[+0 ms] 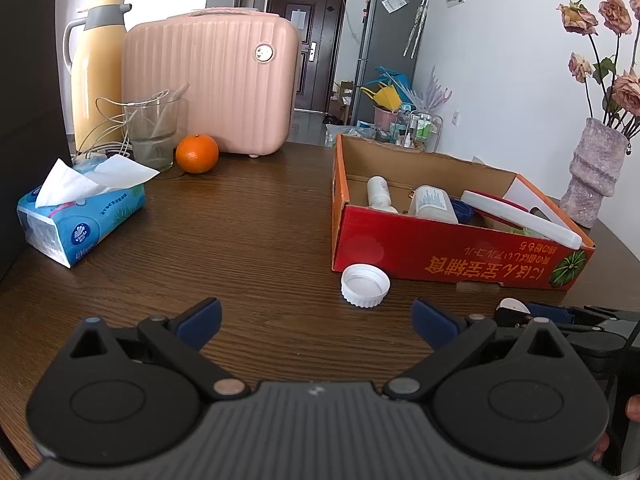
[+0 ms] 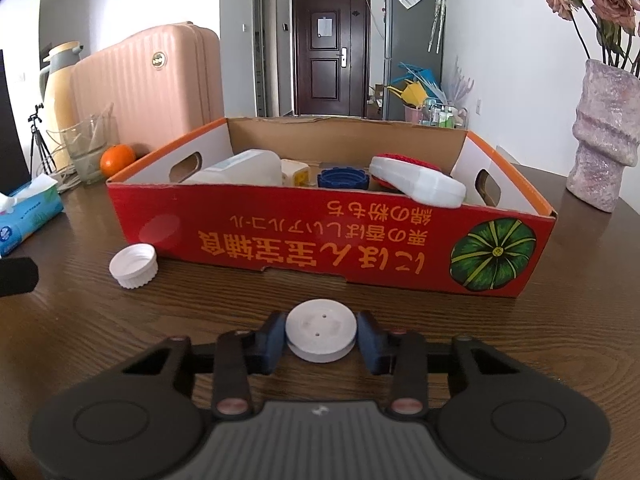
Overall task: Organize rigid objects
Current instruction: 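Reach the right gripper down to the white round disc cap and grasp it, then reach the left gripper to the white ridged bottle cap and grasp it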
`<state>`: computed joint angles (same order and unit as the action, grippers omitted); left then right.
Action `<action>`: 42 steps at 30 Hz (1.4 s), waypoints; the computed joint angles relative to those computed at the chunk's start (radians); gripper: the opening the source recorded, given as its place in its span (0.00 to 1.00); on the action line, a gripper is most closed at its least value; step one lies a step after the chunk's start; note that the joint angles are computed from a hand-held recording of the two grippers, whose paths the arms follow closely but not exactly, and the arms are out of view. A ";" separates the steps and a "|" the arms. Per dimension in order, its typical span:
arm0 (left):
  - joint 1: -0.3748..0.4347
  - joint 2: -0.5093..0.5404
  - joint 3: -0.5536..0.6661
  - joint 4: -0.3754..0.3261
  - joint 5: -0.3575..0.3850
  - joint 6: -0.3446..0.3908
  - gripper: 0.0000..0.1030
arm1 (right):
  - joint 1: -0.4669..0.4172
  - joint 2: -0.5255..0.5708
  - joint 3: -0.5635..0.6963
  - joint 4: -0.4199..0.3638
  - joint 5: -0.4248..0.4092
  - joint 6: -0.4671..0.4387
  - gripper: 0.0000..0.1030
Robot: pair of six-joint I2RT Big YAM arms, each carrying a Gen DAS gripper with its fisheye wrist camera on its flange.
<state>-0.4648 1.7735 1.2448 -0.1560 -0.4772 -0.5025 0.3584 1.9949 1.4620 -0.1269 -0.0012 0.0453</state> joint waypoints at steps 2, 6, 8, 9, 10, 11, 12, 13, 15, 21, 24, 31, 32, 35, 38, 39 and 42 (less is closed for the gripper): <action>0.000 0.000 0.000 0.000 0.000 0.000 1.00 | -0.001 -0.001 -0.002 0.002 -0.002 0.001 0.37; 0.000 0.002 0.002 -0.004 0.000 0.001 1.00 | -0.002 -0.012 -0.023 0.030 -0.006 0.006 0.37; -0.001 0.004 0.004 -0.007 -0.001 0.001 1.00 | -0.004 -0.029 -0.051 0.071 -0.014 0.009 0.37; 0.000 0.005 0.005 -0.008 -0.001 0.001 1.00 | -0.004 -0.038 -0.065 0.089 -0.015 0.012 0.37; 0.000 0.005 0.006 -0.009 0.000 0.000 1.00 | -0.005 -0.047 -0.079 0.107 -0.014 0.014 0.37; 0.000 0.007 0.007 -0.010 -0.002 0.000 1.00 | -0.006 -0.056 -0.091 0.120 -0.015 0.016 0.37; 0.000 0.008 0.008 -0.011 -0.003 0.000 1.00 | -0.008 -0.065 -0.103 0.133 -0.018 0.020 0.37; 0.000 0.010 0.010 -0.013 -0.004 -0.001 1.00 | -0.010 -0.074 -0.115 0.146 -0.019 0.024 0.37; 0.001 0.012 0.013 -0.016 -0.005 -0.003 1.00 | -0.013 -0.092 -0.140 0.168 -0.019 0.029 0.37; 0.004 0.019 0.019 -0.028 0.003 -0.013 1.00 | -0.030 -0.145 -0.212 0.227 -0.021 0.046 0.37; 0.006 0.025 0.028 -0.037 0.009 -0.016 1.00 | -0.041 -0.166 -0.243 0.249 -0.022 0.055 0.37; -0.002 0.064 0.083 -0.084 0.006 0.003 1.00 | -0.077 -0.204 -0.304 0.294 -0.031 0.079 0.37; -0.003 0.073 0.095 -0.093 0.005 0.000 1.00 | -0.083 -0.208 -0.310 0.298 -0.031 0.081 0.37; -0.001 0.101 0.139 -0.126 0.008 -0.015 1.00 | -0.098 -0.217 -0.325 0.312 -0.033 0.090 0.37; 0.000 0.127 0.178 -0.159 0.007 -0.029 1.00 | -0.114 -0.224 -0.340 0.323 -0.036 0.097 0.37; 0.000 0.134 0.188 -0.164 0.005 -0.029 1.00 | -0.119 -0.226 -0.344 0.327 -0.037 0.099 0.37; -0.001 0.155 0.220 -0.182 -0.001 -0.028 1.00 | -0.133 -0.231 -0.354 0.337 -0.040 0.107 0.37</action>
